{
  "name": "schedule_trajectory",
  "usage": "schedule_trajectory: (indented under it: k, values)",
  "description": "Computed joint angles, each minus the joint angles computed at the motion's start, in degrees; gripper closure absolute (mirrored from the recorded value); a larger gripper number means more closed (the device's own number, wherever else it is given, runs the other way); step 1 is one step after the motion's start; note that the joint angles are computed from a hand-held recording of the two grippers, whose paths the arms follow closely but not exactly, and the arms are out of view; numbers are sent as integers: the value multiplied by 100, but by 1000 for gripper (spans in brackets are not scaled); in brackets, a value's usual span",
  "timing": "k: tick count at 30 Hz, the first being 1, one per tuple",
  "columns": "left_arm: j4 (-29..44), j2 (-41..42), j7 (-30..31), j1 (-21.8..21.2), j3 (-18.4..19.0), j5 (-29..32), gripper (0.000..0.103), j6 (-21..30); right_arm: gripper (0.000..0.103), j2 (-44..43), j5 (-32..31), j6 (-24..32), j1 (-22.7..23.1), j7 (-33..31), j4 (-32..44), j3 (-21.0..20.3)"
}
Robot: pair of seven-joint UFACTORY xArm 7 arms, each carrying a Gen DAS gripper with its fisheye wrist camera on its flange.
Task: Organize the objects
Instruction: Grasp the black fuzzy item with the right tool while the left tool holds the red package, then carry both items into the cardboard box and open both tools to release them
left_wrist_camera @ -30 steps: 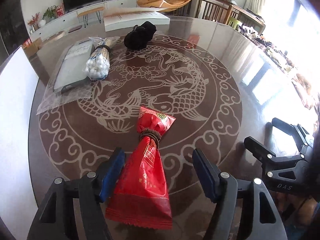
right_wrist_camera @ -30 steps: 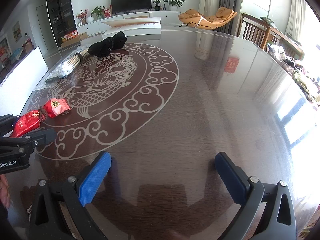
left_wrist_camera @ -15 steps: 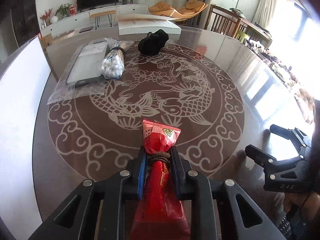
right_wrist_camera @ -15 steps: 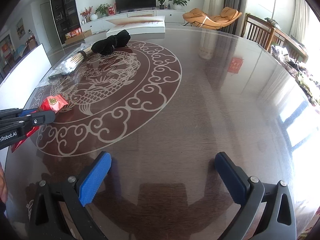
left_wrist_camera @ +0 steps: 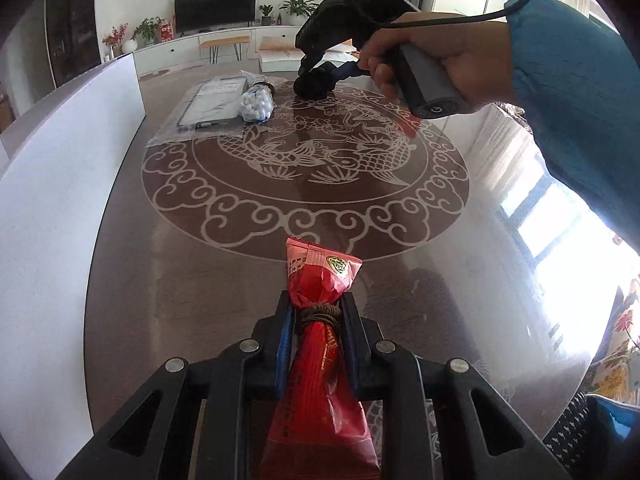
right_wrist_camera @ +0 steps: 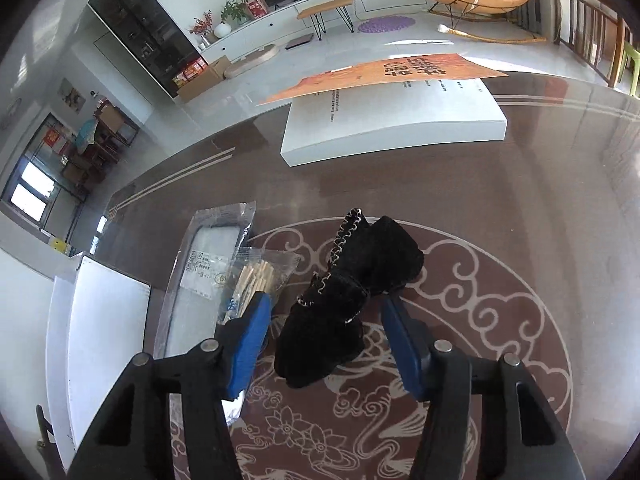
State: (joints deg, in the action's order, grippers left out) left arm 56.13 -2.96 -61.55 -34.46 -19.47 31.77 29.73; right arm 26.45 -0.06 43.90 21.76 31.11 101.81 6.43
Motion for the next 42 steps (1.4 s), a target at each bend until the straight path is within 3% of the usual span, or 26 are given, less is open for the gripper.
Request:
schedule_trajectory:
  k: [3,5,7,10,13,14,15,16,17,22,23,24,26,31,35,38,42]
  values:
    - [-244,-152,-163,50,24,-82,80,-311,73,-531,385,-827,-180,-408,-1058,238]
    - [-386,-229,-284,109,21,-170,80,-538,73,-1168,909,-1078,-410,-1275,-1962,567]
    - [-514,-327,-289,147,-3,-307,80,-655,73,-2090,1395,-1059,-464,-2240,-3035,754]
    - [-598,-443,-114,146,-56,-632,77,-617,73,-3738,2020,-968,-100,-3196,-4751,700]
    - [-608,-503,89,150,-112,-861,55,-531,70,-5047,1829,-847,161,-2844,-5868,694]
    - [-546,-495,65,175,-168,-788,43,-353,62,-5413,1732,-744,196,-2682,-6113,662]
    - [-474,-469,49,190,-214,-704,36,-166,48,-5610,1619,-705,209,-2480,-6251,690]
    - [-423,-448,33,195,-242,-620,36,-23,40,-5749,1522,-673,231,-2341,-6340,688]
    - [-378,-422,71,182,-245,-595,36,70,32,-5812,1441,-733,256,-2234,-6412,695]
    - [68,-148,373,22,-269,-422,37,798,31,-5515,1038,-467,214,-1624,-6215,744]
    - [144,-91,394,24,-324,-283,43,943,33,-5471,921,-488,180,-1497,-6185,784]
    - [98,-125,414,-72,-252,-236,62,848,49,-5447,805,-499,148,-1372,-6154,818]
    - [1,-217,282,-124,-243,-132,85,781,69,-5485,885,-491,223,-1239,-6184,710]
    - [-716,-1000,-571,35,-316,28,85,-174,69,-5946,738,-374,320,-1012,-6266,709]
    - [-1185,-2126,-858,260,-439,-236,85,-547,69,-5770,788,-410,546,-1204,-5602,742]
    - [-1518,-3245,-772,352,-360,-605,85,-241,69,-5151,907,-719,819,-1406,-4734,919]
    - [-1877,-4696,-432,545,-107,-987,85,951,69,-3804,1437,-1149,1453,-2006,-3285,1105]
